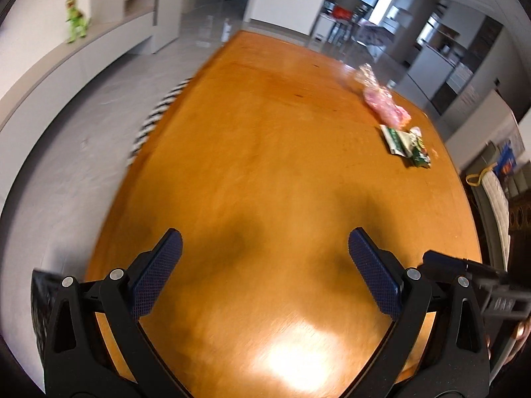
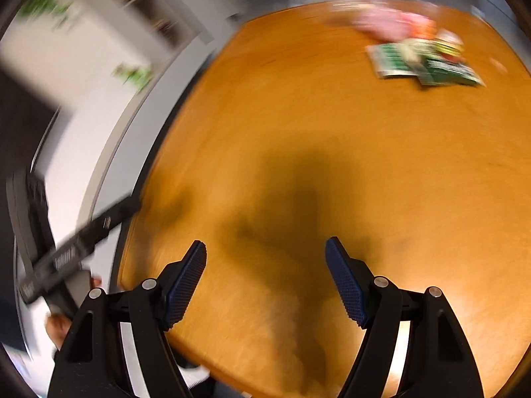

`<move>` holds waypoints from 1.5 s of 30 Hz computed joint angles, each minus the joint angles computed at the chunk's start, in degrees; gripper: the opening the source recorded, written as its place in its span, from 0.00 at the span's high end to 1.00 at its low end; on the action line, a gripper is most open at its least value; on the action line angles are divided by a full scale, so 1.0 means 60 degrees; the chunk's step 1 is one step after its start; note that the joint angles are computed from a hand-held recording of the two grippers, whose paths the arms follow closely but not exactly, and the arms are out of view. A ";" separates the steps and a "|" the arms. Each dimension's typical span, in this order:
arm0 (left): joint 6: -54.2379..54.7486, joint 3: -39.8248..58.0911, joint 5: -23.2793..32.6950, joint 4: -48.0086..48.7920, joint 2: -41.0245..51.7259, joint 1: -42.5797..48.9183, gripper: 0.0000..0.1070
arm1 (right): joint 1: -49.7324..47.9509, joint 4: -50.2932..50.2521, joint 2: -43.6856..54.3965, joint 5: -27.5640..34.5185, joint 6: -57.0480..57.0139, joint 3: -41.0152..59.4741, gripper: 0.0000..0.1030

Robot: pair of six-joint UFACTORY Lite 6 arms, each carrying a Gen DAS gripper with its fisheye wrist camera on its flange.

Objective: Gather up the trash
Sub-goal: 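Grasp the green snack bag with the right tool while the left grasps the green-white packet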

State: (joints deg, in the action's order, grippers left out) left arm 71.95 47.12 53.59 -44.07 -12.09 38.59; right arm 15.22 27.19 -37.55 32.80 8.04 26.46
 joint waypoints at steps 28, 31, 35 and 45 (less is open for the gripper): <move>-0.3363 0.3431 -0.2727 0.1511 0.3858 -0.7175 0.10 | -0.6094 0.0310 1.0701 0.1272 0.0254 0.9410 0.33; -0.3585 0.4004 -0.2672 0.1786 0.4355 -0.7594 0.10 | -0.6360 0.0507 1.0347 0.1648 -0.1023 0.9042 0.37; -0.3936 0.5199 -0.2657 0.2389 0.5413 -0.8388 0.10 | -0.7036 0.0355 0.8885 0.1731 -0.2813 0.7212 0.38; -0.9261 1.3007 0.0215 0.4225 1.1190 -1.0019 0.10 | -0.9869 0.0264 0.5531 0.1512 -0.6819 0.3427 0.37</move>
